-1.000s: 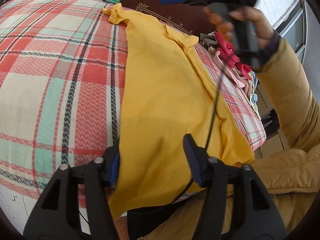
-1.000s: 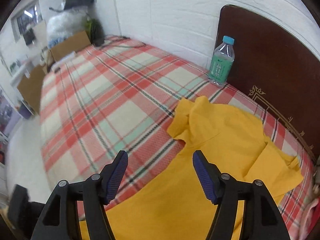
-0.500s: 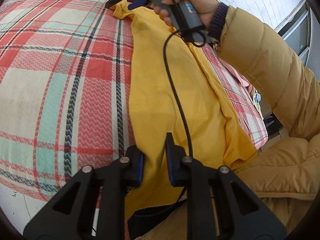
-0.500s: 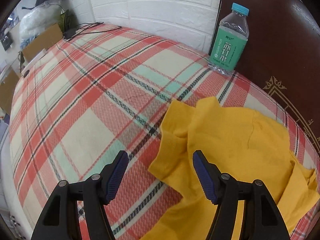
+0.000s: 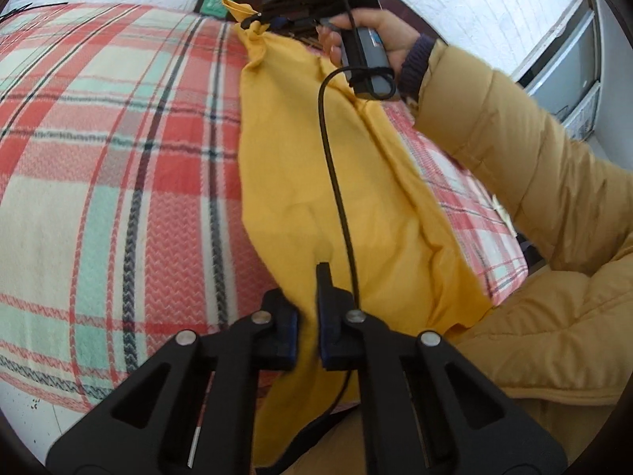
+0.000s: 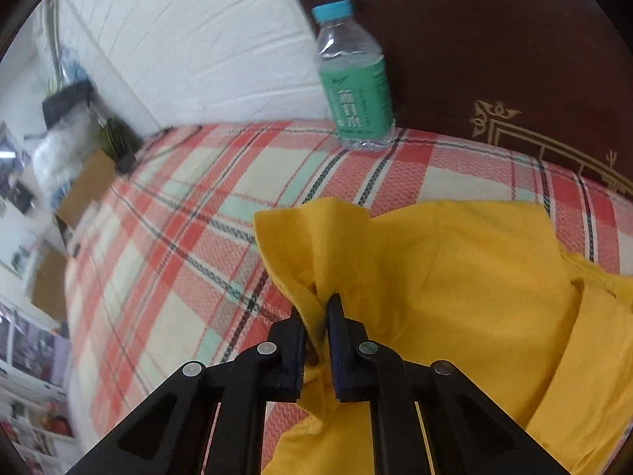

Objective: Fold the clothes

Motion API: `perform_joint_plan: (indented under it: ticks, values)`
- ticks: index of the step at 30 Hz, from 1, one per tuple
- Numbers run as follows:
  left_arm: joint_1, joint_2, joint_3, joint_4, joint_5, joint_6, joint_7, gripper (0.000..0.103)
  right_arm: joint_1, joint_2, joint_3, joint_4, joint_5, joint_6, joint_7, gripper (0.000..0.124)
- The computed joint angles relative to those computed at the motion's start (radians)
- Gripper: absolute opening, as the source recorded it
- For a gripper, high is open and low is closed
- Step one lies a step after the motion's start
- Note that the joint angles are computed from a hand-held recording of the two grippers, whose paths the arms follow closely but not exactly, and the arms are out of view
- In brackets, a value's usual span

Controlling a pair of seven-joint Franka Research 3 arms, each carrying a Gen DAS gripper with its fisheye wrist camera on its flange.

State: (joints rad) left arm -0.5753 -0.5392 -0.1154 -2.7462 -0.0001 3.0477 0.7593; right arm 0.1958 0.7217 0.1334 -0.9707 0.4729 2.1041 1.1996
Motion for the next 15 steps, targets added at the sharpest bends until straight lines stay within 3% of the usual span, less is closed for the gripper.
perform_joint_plan:
  ticks: [2,8,15]
  values:
    - [-0.011,0.004,0.010,0.020,0.006,-0.005,0.020,0.009,-0.062,-0.035,0.026,-0.055,0.085,0.008,-0.017,0.009]
    - [-0.233,0.087,0.191,0.083,-0.096,0.052,0.179,0.009,-0.174,-0.114,0.011,-0.196,0.229,0.053,-0.052,0.009]
    - [-0.384,0.224,0.291,0.220,-0.265,-0.021,0.365,0.009,-0.210,-0.054,-0.012,-0.137,0.218,-0.004,-0.010,0.009]
